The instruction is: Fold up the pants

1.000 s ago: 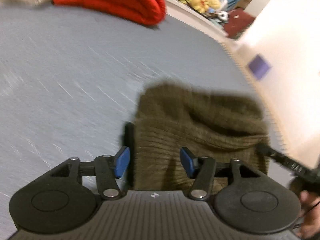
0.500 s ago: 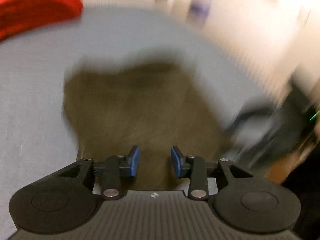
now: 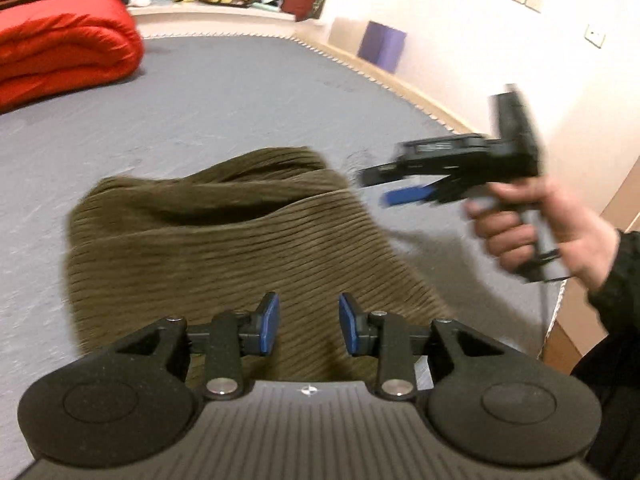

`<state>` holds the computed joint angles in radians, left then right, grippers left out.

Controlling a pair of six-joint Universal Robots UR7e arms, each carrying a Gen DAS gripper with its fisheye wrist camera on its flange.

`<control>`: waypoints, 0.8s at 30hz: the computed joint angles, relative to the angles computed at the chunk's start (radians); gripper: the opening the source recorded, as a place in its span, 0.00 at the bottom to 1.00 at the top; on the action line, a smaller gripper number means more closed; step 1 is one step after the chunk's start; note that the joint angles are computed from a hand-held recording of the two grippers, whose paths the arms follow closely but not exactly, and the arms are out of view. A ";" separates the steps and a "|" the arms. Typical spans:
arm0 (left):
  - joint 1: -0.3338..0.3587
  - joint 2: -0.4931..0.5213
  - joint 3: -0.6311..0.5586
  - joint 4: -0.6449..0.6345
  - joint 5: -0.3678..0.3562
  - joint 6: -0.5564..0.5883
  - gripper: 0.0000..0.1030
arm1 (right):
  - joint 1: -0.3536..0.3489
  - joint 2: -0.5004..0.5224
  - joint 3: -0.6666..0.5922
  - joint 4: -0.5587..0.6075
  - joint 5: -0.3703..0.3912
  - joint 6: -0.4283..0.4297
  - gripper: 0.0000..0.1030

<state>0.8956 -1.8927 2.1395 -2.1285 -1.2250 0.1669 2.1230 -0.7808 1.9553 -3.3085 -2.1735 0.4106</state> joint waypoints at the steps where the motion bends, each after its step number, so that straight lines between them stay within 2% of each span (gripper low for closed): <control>1: 0.000 0.012 0.015 -0.027 -0.014 -0.007 0.34 | -0.025 0.007 0.001 -0.014 0.030 0.035 0.67; 5: 0.020 0.088 0.042 -0.081 -0.062 -0.020 0.34 | -0.100 0.046 -0.016 -0.053 0.164 0.127 0.67; 8: 0.034 0.157 0.032 -0.017 -0.033 -0.006 0.34 | -0.114 0.070 -0.030 -0.094 0.226 0.192 0.50; 10: 0.035 0.166 0.041 -0.010 -0.022 0.014 0.34 | -0.094 0.078 -0.055 -0.083 0.182 0.212 0.35; 13: 0.054 0.183 0.016 0.024 -0.046 0.032 0.33 | -0.066 0.106 -0.109 -0.088 0.091 0.190 0.22; 15: 0.063 0.183 0.009 0.039 -0.055 0.060 0.33 | -0.046 0.145 -0.155 -0.131 0.010 0.130 0.03; 16: 0.065 0.179 0.006 0.046 -0.058 0.064 0.33 | -0.040 0.160 -0.175 -0.152 -0.023 0.085 0.02; 17: 0.069 0.180 0.003 0.051 -0.063 0.062 0.33 | -0.042 0.171 -0.192 -0.164 -0.018 0.055 0.02; 19: 0.072 0.175 -0.004 0.075 -0.069 0.068 0.32 | -0.062 0.177 -0.205 -0.151 0.009 0.052 0.02; 24: 0.065 0.161 -0.015 0.114 -0.076 0.091 0.32 | -0.076 0.201 -0.232 -0.198 -0.015 -0.016 0.00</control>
